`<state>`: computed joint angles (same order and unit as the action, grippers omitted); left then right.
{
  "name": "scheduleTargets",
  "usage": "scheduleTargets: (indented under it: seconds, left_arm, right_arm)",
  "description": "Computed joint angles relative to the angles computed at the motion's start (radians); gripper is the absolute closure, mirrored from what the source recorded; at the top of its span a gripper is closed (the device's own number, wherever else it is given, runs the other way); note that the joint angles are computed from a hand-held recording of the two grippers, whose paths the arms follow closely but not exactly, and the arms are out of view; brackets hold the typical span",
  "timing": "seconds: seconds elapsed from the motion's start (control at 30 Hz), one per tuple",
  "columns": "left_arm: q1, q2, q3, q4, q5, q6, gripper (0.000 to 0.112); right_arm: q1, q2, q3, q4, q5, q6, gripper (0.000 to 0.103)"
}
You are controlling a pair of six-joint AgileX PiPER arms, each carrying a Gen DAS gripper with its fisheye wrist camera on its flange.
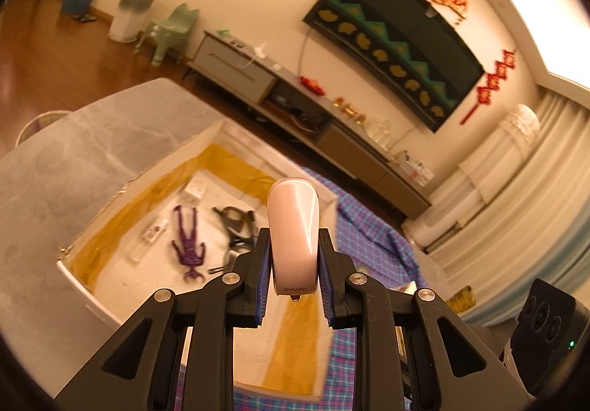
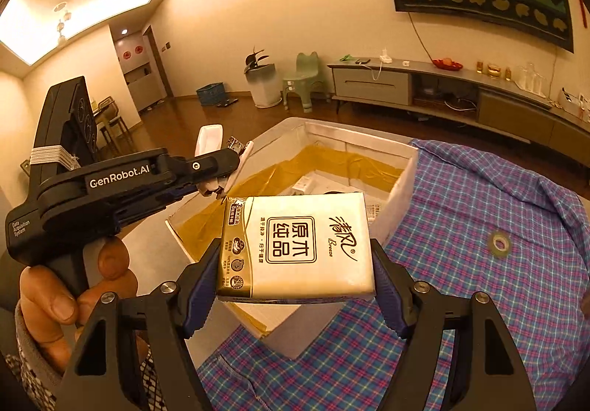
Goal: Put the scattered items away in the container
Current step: 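Open both tools to drop the stapler and tissue pack into the box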
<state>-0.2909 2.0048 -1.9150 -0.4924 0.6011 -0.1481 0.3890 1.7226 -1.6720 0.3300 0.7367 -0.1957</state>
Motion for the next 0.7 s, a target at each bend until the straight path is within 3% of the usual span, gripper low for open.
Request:
scheduleTargets:
  seconds: [0.4,0.7]
  left_arm:
    - [0.017,0.097,-0.099,0.169,0.096,-0.207,0.088]
    - [0.007,0.15,-0.156,0.252,0.173,-0.278,0.088]
  right_arm:
    - [0.057,0.161,-0.158,-0.036,0.066,-0.029,0.029]
    - [0.068,0.274,-0.275,-0.062,0.131,-0.047,0.029]
